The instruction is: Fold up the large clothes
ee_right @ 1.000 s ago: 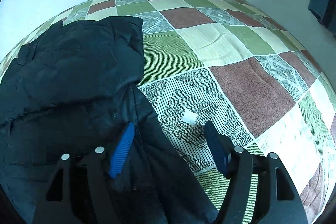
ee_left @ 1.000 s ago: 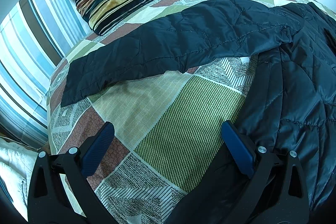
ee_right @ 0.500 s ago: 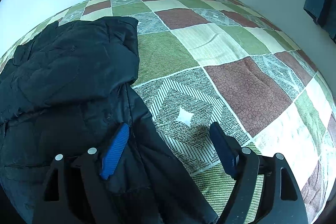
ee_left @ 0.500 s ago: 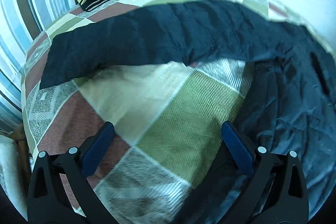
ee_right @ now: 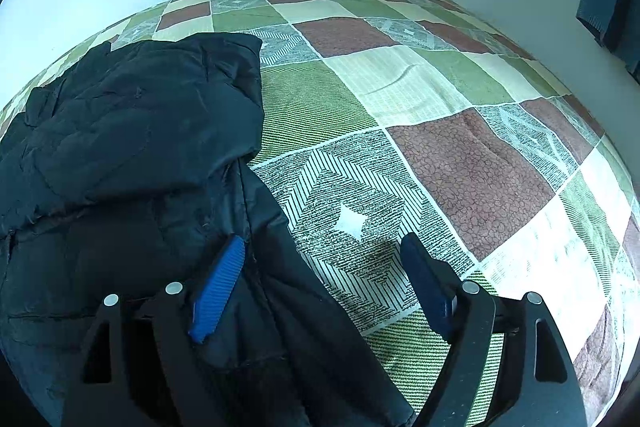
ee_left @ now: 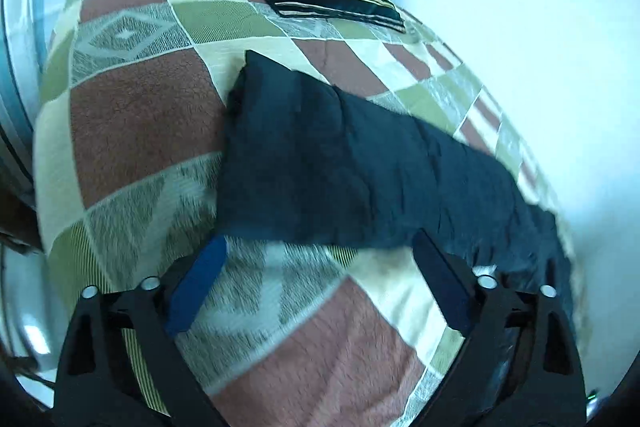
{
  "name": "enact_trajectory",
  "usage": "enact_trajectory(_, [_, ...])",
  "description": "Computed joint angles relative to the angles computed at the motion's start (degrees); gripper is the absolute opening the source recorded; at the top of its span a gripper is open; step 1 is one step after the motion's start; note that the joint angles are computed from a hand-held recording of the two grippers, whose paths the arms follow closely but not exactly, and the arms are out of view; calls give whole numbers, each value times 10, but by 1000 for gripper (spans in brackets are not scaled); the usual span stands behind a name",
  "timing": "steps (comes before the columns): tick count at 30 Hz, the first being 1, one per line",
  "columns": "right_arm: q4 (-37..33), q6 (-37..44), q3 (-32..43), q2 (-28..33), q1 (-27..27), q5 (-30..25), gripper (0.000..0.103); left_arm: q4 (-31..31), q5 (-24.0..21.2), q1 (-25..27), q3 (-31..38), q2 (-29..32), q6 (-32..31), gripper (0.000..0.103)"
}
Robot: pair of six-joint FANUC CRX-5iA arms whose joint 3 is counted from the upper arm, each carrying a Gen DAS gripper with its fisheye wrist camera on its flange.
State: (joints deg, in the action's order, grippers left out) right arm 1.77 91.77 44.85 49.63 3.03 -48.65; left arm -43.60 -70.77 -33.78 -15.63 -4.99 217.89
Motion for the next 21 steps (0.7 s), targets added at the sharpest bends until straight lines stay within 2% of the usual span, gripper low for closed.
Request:
enact_trajectory(6, [5,-3,-1,0,1,2,79,-21,49,22,-51,-46,22,78])
enact_trajectory(8, [8,-5,-3,-1,1,3,79,-16,58,35,-57,-54,13,66])
enact_trajectory(12, [12,-7,-6,-2,2,6,80,-6,69,50,-65,-61,-10,50])
enact_trajectory(15, [13,-9,-8,-3,2,7,80,8,65,62,-62,-57,-40,34])
enact_trajectory(17, [13,-9,-8,-3,2,7,80,6,59,60,-62,-57,-43,16])
enact_trajectory(21, [12,-7,-8,-3,2,8,80,-4,28,45,-44,-52,-47,8])
